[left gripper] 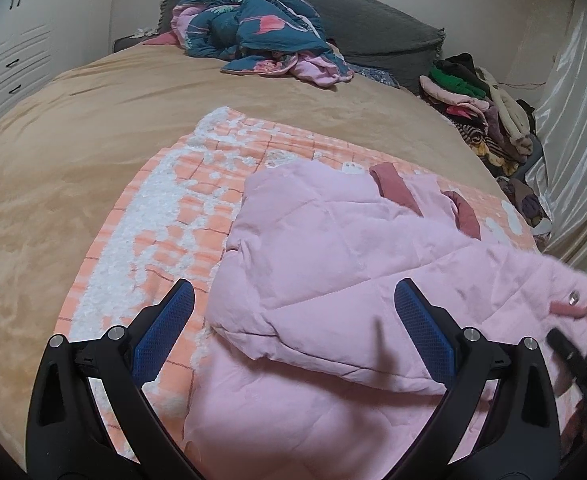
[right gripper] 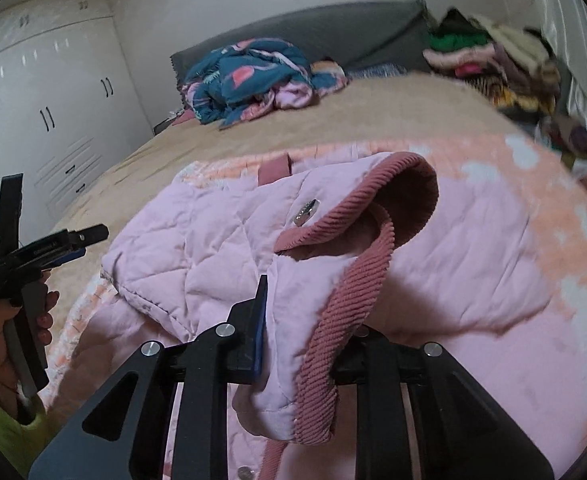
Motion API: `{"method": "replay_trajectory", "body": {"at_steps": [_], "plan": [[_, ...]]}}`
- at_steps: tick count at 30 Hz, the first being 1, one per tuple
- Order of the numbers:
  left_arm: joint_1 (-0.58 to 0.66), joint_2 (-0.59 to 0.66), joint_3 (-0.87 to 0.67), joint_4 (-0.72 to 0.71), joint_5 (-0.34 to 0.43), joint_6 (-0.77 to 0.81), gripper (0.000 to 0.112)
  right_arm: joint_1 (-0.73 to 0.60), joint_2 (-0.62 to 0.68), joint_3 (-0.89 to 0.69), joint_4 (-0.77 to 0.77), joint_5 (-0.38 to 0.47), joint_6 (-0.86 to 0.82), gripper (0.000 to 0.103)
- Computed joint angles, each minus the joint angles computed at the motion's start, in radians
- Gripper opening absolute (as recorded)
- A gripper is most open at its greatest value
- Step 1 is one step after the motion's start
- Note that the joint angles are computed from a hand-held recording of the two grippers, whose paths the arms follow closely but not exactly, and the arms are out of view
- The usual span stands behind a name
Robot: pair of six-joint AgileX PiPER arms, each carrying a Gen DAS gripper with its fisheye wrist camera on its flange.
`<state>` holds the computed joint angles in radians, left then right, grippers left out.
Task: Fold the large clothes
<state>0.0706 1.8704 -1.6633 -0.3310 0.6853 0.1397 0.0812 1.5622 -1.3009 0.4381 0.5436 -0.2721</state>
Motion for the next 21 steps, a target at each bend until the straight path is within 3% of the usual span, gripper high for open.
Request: {"method": "replay_trajectory", "body": {"at_steps": [5,11,21], "plan": [[-0.008,0.007,-0.009,-0.003,-0.002,0.000,0.094,0.002,0.013,-0.111,-0.141,0.033,0.038,0.019],[-0.026,0.030,-0.008,-0.011,-0.036,0.001,0.094,-0.032,0.098,-0.261,-0.201,0.058,0.026,0.018],[-0.073,0.058,-0.012,0.012,-0.073,0.000,0.094,-0.053,0.189,-0.247,-0.269,0.000,0.074,0.018]]}}
